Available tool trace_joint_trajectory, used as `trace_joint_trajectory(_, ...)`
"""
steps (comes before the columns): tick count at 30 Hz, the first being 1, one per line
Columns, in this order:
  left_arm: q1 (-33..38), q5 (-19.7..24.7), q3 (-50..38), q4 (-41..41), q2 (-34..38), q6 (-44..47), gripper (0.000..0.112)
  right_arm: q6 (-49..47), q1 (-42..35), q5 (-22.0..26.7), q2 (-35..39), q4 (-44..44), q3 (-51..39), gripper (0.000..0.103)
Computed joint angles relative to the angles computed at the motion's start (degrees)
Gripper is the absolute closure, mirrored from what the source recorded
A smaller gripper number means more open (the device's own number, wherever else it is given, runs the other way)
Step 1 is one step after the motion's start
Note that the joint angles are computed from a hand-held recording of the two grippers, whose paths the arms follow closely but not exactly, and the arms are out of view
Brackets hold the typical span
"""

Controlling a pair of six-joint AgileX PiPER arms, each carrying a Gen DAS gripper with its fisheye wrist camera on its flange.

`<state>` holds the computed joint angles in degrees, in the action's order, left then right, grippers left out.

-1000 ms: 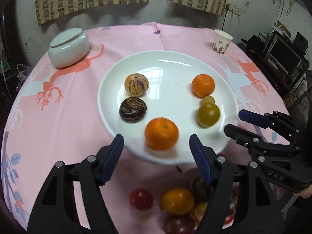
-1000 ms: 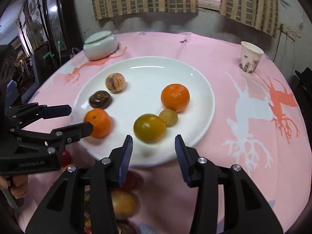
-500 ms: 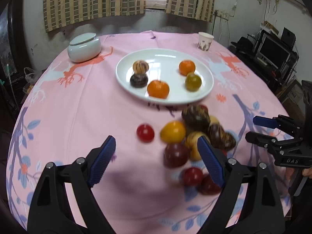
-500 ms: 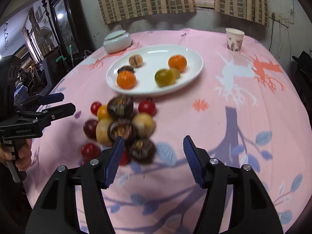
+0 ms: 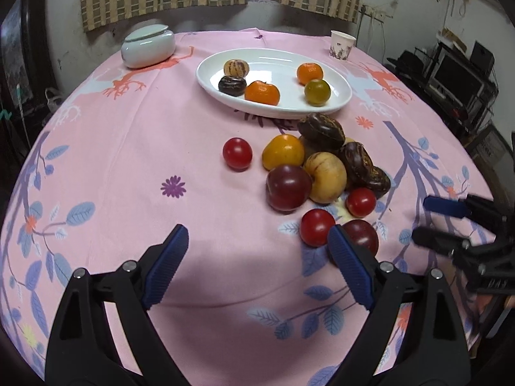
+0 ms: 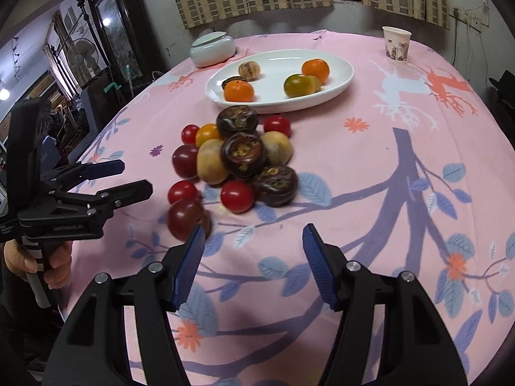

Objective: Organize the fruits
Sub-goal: 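Grasp a dark red plum with the left tool while the right tool grasps another plum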

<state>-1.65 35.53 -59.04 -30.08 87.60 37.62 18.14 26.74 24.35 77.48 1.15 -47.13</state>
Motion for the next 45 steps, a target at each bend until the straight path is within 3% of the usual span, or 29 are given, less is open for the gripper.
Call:
trace_joint_trajectory(6,2.45,-0.19,1.51,-0.52,-1.32,2.65,0.021,-0.46,5.33,0.83,5.50,-0.15,-4.15,0.039)
trace_joint_trajectory(13,5.02,1.46,-0.53,-0.23,0.13,2.33,0.019,9.68,9.93,3.79,13.61,-10.01,-11.96,0.041)
trace_joint_trajectory(14,5.12,1.55,-0.68,0.07,0.33,2.05,0.019,9.46,10.01,4.28,14.44,-10.04,-12.82,0.051)
trace_joint_trajectory(17,5.13,1.71,-0.87,-0.35,0.52,2.84,0.019,11.74,10.37,5.82,15.98,-13.51,-14.03,0.064)
trace_joint_trajectory(32,-3.09,0.16,-7.42,6.04,6.60,-7.36,0.019,-16.20,0.27,0.03,7.88,12.53,-3.28,0.064)
trace_joint_trajectory(36,-3.65,1.77,-9.72,6.19,9.39,-9.94,0.020,-24.04,-0.82,0.09,7.29,19.65,-2.52,0.064)
trace_joint_trajectory(42,-5.92,1.32,-12.15,9.62,12.48,-14.08,0.030,-33.05,-3.43,1.58,7.21,29.08,-1.87,0.064)
trace_joint_trajectory(44,-5.79,1.38,-12.66,8.05,12.95,-12.10,0.039,-32.64,-3.23,1.61,6.99,28.66,-1.76,0.064)
trace_joint_trajectory(45,-5.78,1.91,-13.28,7.40,13.49,-11.34,0.049,-32.34,-3.05,1.47,6.94,28.33,-1.68,0.064)
